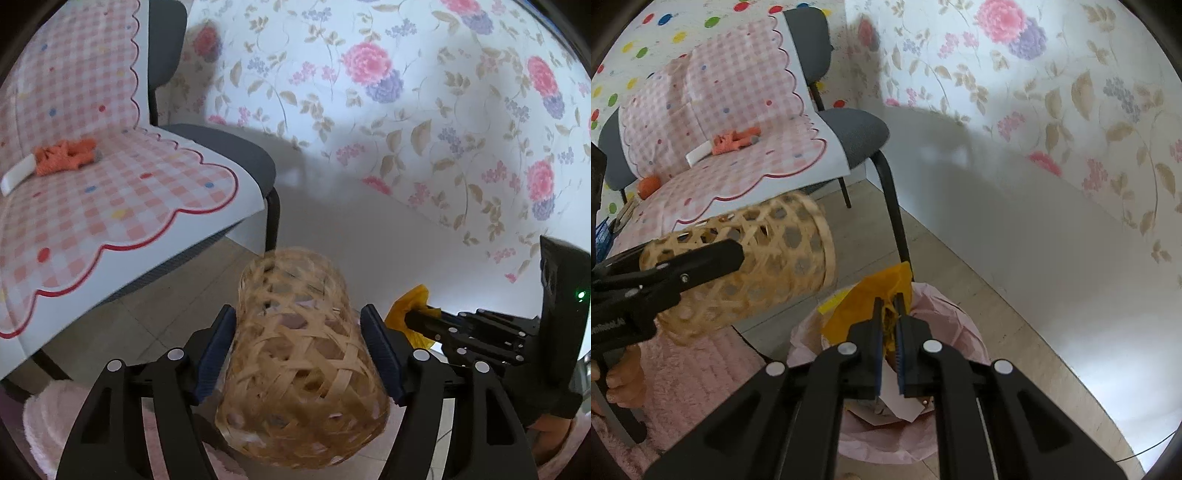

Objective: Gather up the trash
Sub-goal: 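Open both grippers over the pink wastebasket, dropping cylinder and cloth, then move both grippers back toward the chair items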

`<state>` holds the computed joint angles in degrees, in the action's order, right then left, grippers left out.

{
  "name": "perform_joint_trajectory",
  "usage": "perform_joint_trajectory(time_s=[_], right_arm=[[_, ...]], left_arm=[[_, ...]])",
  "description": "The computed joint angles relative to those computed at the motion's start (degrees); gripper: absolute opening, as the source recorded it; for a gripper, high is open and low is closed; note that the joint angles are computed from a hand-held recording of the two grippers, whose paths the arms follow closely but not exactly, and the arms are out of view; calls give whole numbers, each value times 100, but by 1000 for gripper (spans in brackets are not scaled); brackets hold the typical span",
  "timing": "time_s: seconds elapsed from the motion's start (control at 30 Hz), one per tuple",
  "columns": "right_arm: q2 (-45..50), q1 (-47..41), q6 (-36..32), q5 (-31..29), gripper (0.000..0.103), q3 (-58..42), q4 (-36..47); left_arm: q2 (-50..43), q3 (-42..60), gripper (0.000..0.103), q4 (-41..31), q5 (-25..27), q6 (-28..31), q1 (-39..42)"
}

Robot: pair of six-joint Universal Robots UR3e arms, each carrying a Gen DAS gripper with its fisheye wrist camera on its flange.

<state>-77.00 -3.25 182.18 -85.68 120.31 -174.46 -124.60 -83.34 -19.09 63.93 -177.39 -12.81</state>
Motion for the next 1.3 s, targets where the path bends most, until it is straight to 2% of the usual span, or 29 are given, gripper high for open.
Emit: perform_joint_trajectory(time_s=[0.13,0.2,0.27,0.3,0.6,0.77,1.03,1.1,1.3], right_arm=[[56,-162,47,68,5,85,-52],[60,-221,70,104,11,104,-28],[1,-258,66,154,36,152,-22],[-27,-266,49,160,39,173,-44],[-612,-175,129,-73,40,-96,121],[-738,76,116,-120,40,-423,236],[-113,693,239,-170,40,-1435,623],[41,836,248,-191,40,-1722,732],[650,1254,210,-180,40,-2801,1087]], left_arm=[[-220,363,70,-146,38,-26,-100],[-224,435,71,-176,8,-77,-92],[-139,356,72,-112,0,-110,-55],[-58,275,73,-48,24,-116,-23],[589,-378,73,321,470,-166,274],[967,-774,73,394,455,-162,530],[1540,-1358,73,488,670,-103,1063],[1656,-1492,81,525,706,-89,1226],[1988,-1787,81,529,745,27,1737]])
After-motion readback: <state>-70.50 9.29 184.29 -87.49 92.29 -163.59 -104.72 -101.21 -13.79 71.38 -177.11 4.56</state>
